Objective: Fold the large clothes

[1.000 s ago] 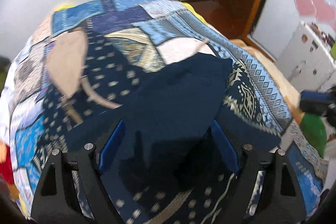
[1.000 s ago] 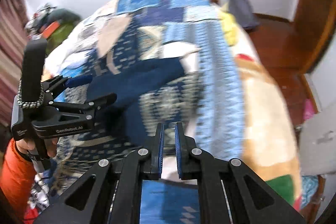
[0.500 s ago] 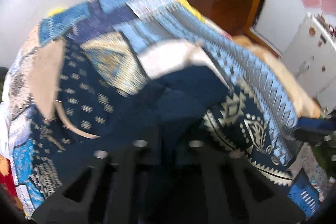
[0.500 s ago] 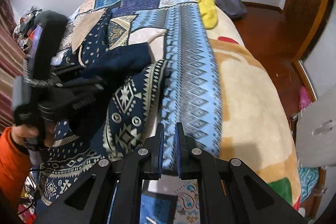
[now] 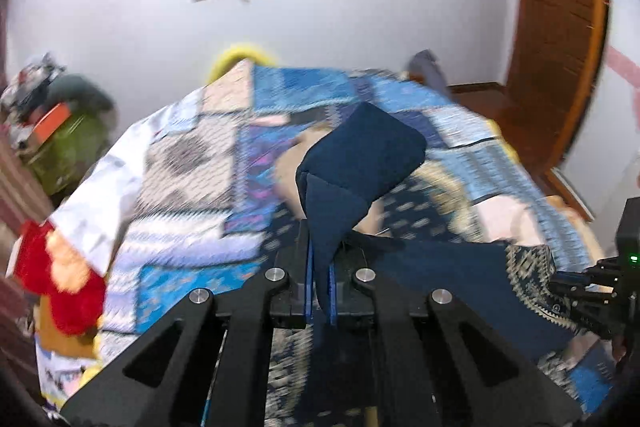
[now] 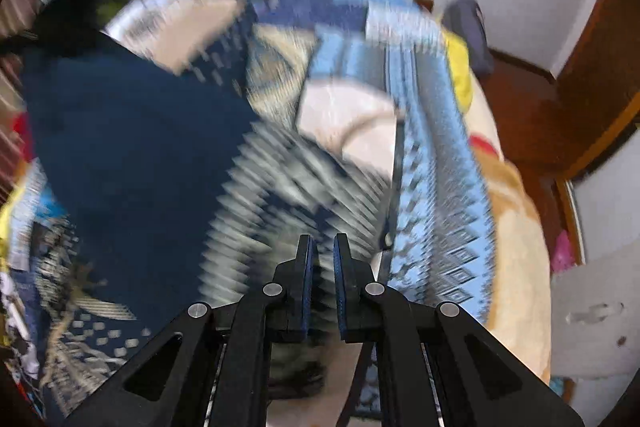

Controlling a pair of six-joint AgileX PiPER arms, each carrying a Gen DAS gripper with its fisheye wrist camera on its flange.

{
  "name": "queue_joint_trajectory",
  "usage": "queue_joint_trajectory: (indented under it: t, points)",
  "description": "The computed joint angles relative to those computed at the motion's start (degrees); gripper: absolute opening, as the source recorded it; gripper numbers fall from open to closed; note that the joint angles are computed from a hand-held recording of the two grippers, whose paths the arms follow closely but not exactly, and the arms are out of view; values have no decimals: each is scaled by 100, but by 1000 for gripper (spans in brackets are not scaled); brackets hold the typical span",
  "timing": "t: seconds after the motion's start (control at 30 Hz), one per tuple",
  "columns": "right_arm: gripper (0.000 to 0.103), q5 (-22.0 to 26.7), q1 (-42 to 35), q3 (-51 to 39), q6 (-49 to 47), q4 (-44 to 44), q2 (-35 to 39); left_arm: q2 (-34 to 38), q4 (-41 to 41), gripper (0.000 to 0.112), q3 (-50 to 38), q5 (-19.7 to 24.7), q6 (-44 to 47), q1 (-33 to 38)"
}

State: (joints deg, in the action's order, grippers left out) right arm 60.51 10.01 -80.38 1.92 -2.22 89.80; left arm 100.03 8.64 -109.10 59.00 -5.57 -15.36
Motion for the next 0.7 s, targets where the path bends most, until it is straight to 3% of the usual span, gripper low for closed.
queue_joint_trajectory:
  t: [0.07, 0.13, 0.33, 0.57, 0.7]
  points:
    - [6, -3, 177, 76, 372, -436, 304, -81, -436, 4, 465, -106, 256, 442]
    - [6, -357, 241, 369, 563, -615, 211, -159, -724, 4, 1037, -311, 471, 817]
    - [6, -340, 315, 445, 734, -746, 134, -248, -1967, 7, 2499, -655, 1328, 1738]
    - [6, -246, 228, 371, 608, -686, 163, -492, -1835, 19, 3781, -1317, 1615, 1836]
    - [6, -170, 370, 481, 876, -1131, 81, -643, -2003, 26, 4375, -1528, 1797, 2089]
